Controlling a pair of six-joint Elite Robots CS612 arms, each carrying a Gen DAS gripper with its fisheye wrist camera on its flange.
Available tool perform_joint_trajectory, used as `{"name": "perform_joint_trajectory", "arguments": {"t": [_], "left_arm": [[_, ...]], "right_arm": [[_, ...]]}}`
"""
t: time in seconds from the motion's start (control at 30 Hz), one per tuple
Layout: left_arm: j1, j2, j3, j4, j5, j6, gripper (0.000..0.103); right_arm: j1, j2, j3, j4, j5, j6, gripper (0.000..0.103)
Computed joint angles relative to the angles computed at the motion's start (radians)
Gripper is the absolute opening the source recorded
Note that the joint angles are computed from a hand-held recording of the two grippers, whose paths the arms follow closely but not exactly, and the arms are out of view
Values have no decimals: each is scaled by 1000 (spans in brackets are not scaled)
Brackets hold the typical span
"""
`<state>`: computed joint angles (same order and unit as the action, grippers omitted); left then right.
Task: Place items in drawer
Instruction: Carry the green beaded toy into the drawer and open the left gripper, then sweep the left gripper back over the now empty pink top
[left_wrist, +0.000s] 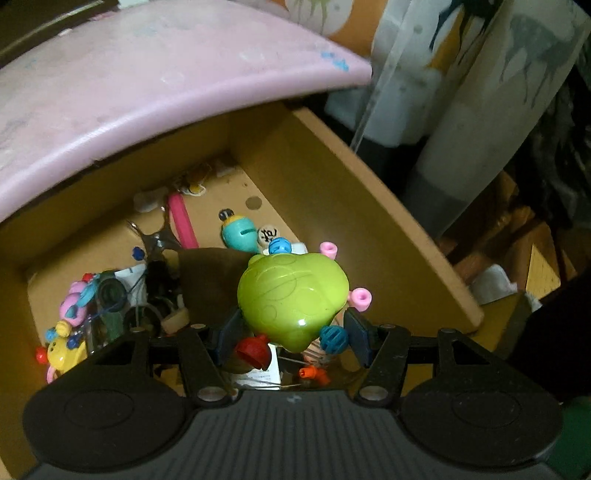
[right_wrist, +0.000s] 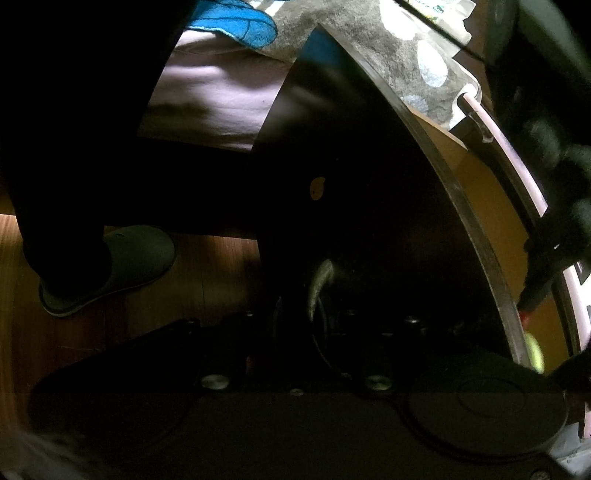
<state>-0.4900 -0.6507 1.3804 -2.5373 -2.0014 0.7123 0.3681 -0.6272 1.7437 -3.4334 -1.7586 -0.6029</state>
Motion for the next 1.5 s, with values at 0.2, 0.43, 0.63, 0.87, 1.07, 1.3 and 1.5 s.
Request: {"name": "perform_joint_trajectory", "arguments": {"t": [0.2, 0.43, 0.63, 0.87, 1.07, 1.3, 1.5], "left_arm": [[-32, 0, 26, -40, 146, 98, 75], [-28, -19, 63, -119, 168, 83, 78], [-28, -28, 70, -136, 212, 56, 78], [-29, -46, 91, -165, 233, 52, 78], [-28, -61, 103, -181, 242, 40, 78], [-15, -81, 101, -216, 196, 14, 78], [17, -65, 56, -397, 56, -94, 78]], "right_arm": [[1, 1, 1, -4, 1, -2, 20], [-1, 0, 7, -11, 4, -4, 20], [0, -3, 9, -10, 1, -3, 20], [0, -4, 10, -7, -1, -5, 20], [1, -5, 7, -1, -4, -7, 20], [2, -2, 5, -3, -6, -7, 23], [2, 0, 3, -4, -4, -7, 24]]}}
